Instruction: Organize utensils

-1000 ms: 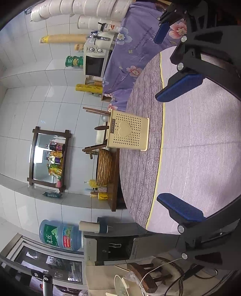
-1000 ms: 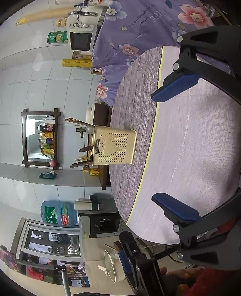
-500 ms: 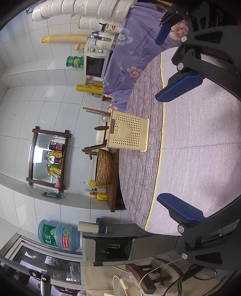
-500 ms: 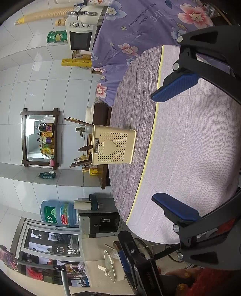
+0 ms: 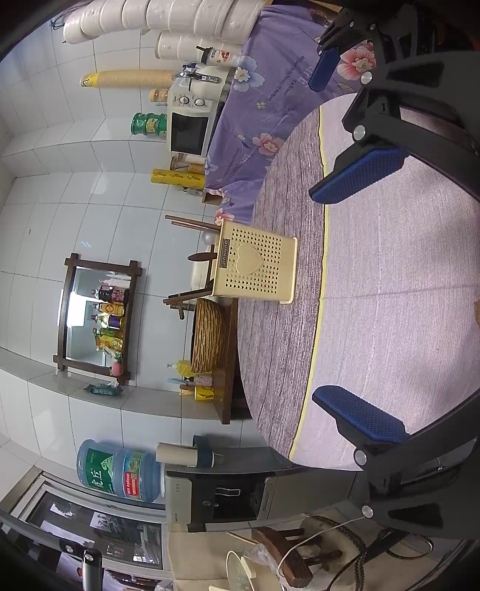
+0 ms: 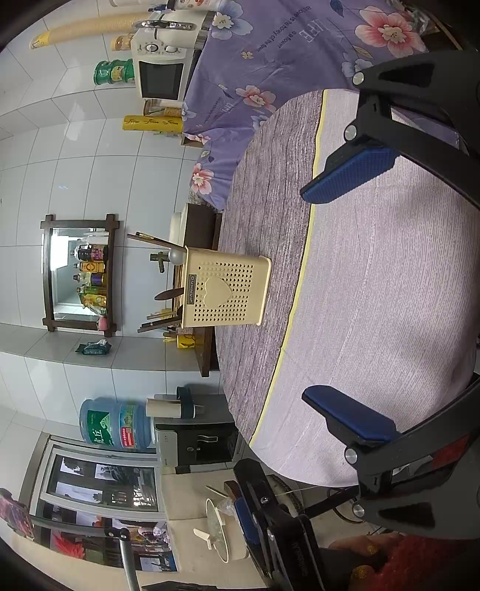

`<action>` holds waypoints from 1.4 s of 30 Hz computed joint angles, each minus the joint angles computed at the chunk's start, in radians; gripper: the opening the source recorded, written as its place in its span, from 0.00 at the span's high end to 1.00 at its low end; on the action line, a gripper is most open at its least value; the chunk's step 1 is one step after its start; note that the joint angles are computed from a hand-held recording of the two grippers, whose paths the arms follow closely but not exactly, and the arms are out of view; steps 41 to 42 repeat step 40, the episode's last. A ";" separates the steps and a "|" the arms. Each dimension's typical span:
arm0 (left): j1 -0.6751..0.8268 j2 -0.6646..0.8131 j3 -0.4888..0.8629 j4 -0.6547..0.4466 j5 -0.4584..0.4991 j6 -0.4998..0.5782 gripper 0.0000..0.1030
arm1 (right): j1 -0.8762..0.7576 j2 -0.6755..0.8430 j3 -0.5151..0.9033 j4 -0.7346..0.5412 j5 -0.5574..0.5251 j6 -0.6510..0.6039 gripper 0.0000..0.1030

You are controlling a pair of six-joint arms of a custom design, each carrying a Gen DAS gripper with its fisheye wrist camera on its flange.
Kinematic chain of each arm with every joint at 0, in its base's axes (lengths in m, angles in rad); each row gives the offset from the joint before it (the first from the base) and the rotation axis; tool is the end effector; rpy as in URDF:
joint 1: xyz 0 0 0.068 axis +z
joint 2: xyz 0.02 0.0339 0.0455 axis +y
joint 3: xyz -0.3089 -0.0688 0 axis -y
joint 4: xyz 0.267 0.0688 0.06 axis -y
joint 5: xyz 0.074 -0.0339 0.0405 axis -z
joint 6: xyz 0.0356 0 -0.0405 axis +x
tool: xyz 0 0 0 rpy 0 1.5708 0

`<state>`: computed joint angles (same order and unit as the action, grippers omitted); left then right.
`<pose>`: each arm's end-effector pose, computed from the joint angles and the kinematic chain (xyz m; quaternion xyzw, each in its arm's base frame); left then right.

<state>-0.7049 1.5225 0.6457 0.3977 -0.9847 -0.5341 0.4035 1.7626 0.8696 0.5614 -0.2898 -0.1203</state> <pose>0.2516 -0.1751 0.2120 -0.1803 0.7714 0.0633 0.6070 0.3595 0.1646 0.2112 -0.2896 0.7564 0.1975 0.5523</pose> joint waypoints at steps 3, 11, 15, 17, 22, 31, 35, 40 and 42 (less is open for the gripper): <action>0.001 0.000 0.000 0.000 0.005 -0.001 0.05 | 0.000 -0.001 -0.002 0.002 0.001 0.001 0.06; 0.001 -0.004 -0.003 -0.003 0.008 -0.005 0.05 | -0.003 0.004 -0.001 0.003 -0.003 0.000 0.06; 0.001 -0.003 -0.005 0.003 0.011 -0.006 0.05 | -0.003 0.003 -0.002 0.003 -0.002 -0.001 0.06; 0.002 -0.005 -0.007 0.004 0.015 -0.010 0.05 | -0.003 0.003 -0.002 0.001 -0.002 -0.001 0.06; 0.009 -0.008 -0.005 -0.008 0.027 -0.020 0.05 | -0.003 0.003 -0.001 -0.001 -0.002 -0.001 0.06; 0.008 -0.007 -0.006 -0.004 0.031 -0.020 0.05 | -0.003 0.006 -0.001 0.000 -0.003 -0.001 0.06; 0.010 -0.005 -0.002 -0.021 0.032 -0.030 0.05 | -0.004 0.011 -0.005 0.007 -0.005 -0.002 0.06; 0.015 -0.005 0.003 -0.038 0.039 -0.037 0.05 | -0.005 0.015 -0.004 0.009 -0.007 -0.003 0.06; 0.015 -0.005 0.003 -0.038 0.039 -0.037 0.05 | -0.005 0.015 -0.004 0.009 -0.007 -0.003 0.06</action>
